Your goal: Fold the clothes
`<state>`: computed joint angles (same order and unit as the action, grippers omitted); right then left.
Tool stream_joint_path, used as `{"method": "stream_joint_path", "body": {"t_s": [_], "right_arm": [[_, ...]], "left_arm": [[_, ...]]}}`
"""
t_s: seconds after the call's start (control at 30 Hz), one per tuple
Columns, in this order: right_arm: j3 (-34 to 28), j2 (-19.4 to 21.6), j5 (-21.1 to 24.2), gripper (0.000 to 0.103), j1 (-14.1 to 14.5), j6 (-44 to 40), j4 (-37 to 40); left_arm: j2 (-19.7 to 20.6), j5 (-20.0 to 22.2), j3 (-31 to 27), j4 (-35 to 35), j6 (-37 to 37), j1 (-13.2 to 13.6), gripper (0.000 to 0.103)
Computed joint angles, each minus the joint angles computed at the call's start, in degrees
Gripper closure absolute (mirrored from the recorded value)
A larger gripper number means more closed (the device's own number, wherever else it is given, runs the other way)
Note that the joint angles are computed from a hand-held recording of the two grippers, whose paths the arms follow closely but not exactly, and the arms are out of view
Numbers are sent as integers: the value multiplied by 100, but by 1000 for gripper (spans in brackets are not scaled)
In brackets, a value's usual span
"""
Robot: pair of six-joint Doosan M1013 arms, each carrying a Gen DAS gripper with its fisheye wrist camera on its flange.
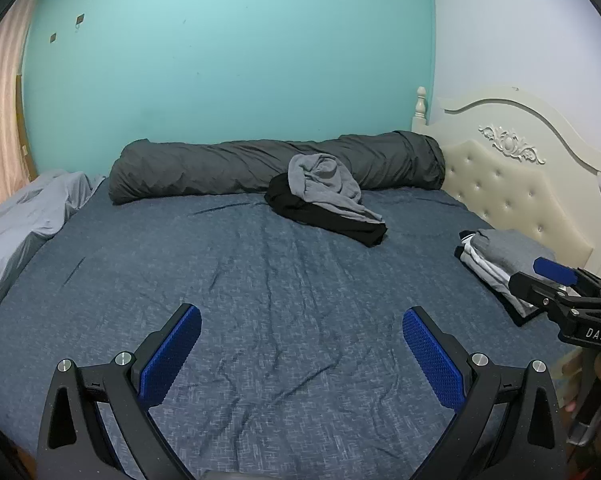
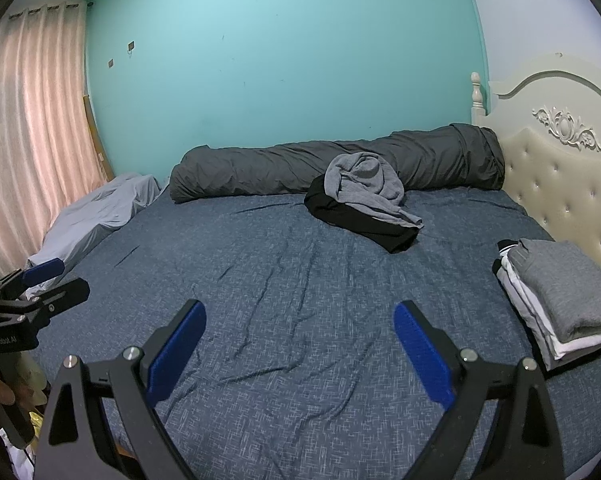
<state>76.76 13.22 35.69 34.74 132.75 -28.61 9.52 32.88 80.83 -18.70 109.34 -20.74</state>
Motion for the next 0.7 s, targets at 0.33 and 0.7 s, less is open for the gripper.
{"method": "stream_joint_path", "body": {"t_s": [0.33,0.7], "right_arm": [[-57,15,28,7,-22,-95,86],[-21,7,29,7,-33,-123,129]], "left_arm": [[15,10,-16,7,-10,-7,0],[10,15,-6,46,-48,-11,0]]}}
